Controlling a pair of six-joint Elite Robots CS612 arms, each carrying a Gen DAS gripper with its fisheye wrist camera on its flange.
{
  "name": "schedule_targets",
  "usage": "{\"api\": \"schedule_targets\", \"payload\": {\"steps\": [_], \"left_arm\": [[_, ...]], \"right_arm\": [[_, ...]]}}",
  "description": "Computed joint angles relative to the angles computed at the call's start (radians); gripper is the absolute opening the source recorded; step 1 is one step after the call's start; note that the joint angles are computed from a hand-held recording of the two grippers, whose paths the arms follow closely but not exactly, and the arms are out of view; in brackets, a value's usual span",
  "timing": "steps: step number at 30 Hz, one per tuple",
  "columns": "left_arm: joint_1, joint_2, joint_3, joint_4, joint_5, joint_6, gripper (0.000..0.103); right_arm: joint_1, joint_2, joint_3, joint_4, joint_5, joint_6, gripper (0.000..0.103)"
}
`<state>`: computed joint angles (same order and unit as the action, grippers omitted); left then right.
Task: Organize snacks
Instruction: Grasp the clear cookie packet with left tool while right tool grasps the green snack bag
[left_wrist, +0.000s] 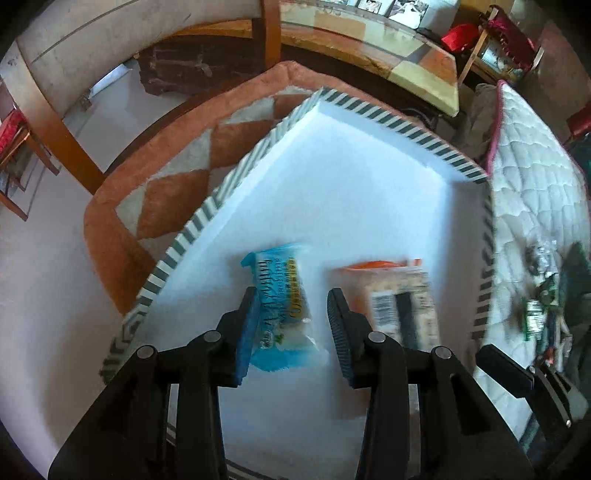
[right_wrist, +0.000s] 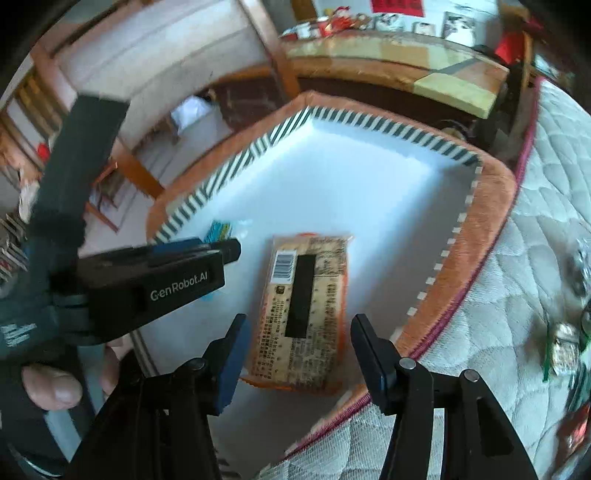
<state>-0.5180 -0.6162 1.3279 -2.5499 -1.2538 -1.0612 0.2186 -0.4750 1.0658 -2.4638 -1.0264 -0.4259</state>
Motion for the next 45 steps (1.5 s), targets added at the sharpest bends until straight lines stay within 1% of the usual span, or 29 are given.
{"api": "schedule_targets", "payload": {"steps": [1,3,5,6,7,9,11,12,15,17,20,21,23,24,27,30,33,35,37,39,42,45], "left_arm": [[-0.004,0.0,-0.003,-0.01,-0.001,0.008,0.037],[-0.014,0.002,-0.014,-0.028,-0.006,0.033,0.037],[-0.025,0.011,-0.032,-0.057,-0.022,0.069,0.04],[-0.03,0.016,-0.042,-0.075,-0.035,0.09,0.046],[-0.036,0.024,-0.055,-0.093,-0.049,0.115,0.049],[-0.047,0.04,-0.085,-0.113,-0.072,0.171,0.05],[-0.057,0.063,-0.128,-0.114,-0.111,0.237,0.053],[-0.06,0.074,-0.149,-0.111,-0.133,0.257,0.055],[-0.071,0.115,-0.23,-0.083,-0.196,0.307,0.056],[-0.073,0.152,-0.3,-0.05,-0.242,0.336,0.056],[-0.072,0.211,-0.41,0.017,-0.299,0.34,0.056],[-0.07,0.232,-0.448,0.037,-0.321,0.335,0.056],[-0.065,0.276,-0.529,0.074,-0.359,0.321,0.056],[-0.064,0.293,-0.558,0.083,-0.367,0.316,0.056],[-0.061,0.353,-0.675,0.149,-0.368,0.289,0.056],[-0.056,0.398,-0.761,0.195,-0.377,0.269,0.056],[-0.055,0.444,-0.855,0.258,-0.371,0.259,0.056],[-0.055,0.474,-0.91,0.294,-0.382,0.251,0.056],[-0.056,0.487,-0.93,0.305,-0.389,0.252,0.056],[-0.061,0.495,-0.943,0.323,-0.375,0.267,0.056],[-0.063,0.49,-0.93,0.316,-0.364,0.273,0.057],[-0.065,0.49,-0.935,0.32,-0.378,0.293,0.057]], "right_arm": [[-0.012,-0.015,0.031,-0.039,0.022,0.02,0.055],[-0.029,-0.031,0.066,-0.073,0.032,0.032,0.056],[-0.045,-0.049,0.105,-0.115,0.008,0.05,0.058],[-0.052,-0.053,0.116,-0.123,-0.007,0.056,0.059],[-0.061,-0.059,0.131,-0.134,-0.021,0.061,0.06],[-0.085,-0.072,0.17,-0.165,-0.056,0.079,0.06],[-0.104,-0.079,0.197,-0.193,-0.079,0.103,0.06],[-0.117,-0.083,0.213,-0.211,-0.091,0.119,0.06],[-0.147,-0.094,0.251,-0.248,-0.136,0.153,0.06],[-0.166,-0.097,0.263,-0.257,-0.147,0.178,0.06],[-0.191,-0.096,0.27,-0.271,-0.159,0.23,0.063],[-0.197,-0.097,0.274,-0.276,-0.161,0.238,0.065],[-0.211,-0.096,0.277,-0.287,-0.164,0.25,0.065],[-0.218,-0.096,0.279,-0.292,-0.159,0.256,0.065],[-0.232,-0.095,0.278,-0.294,-0.145,0.267,0.065],[-0.243,-0.089,0.272,-0.292,-0.14,0.273,0.065],[-0.241,-0.074,0.244,-0.278,-0.151,0.271,0.065],[-0.243,-0.065,0.226,-0.269,-0.154,0.27,0.066],[-0.245,-0.054,0.204,-0.262,-0.147,0.268,0.066],[-0.245,-0.047,0.185,-0.256,-0.146,0.257,0.066],[-0.243,-0.034,0.15,-0.242,-0.14,0.251,0.066],[-0.239,-0.027,0.129,-0.24,-0.139,0.246,0.066]]}}
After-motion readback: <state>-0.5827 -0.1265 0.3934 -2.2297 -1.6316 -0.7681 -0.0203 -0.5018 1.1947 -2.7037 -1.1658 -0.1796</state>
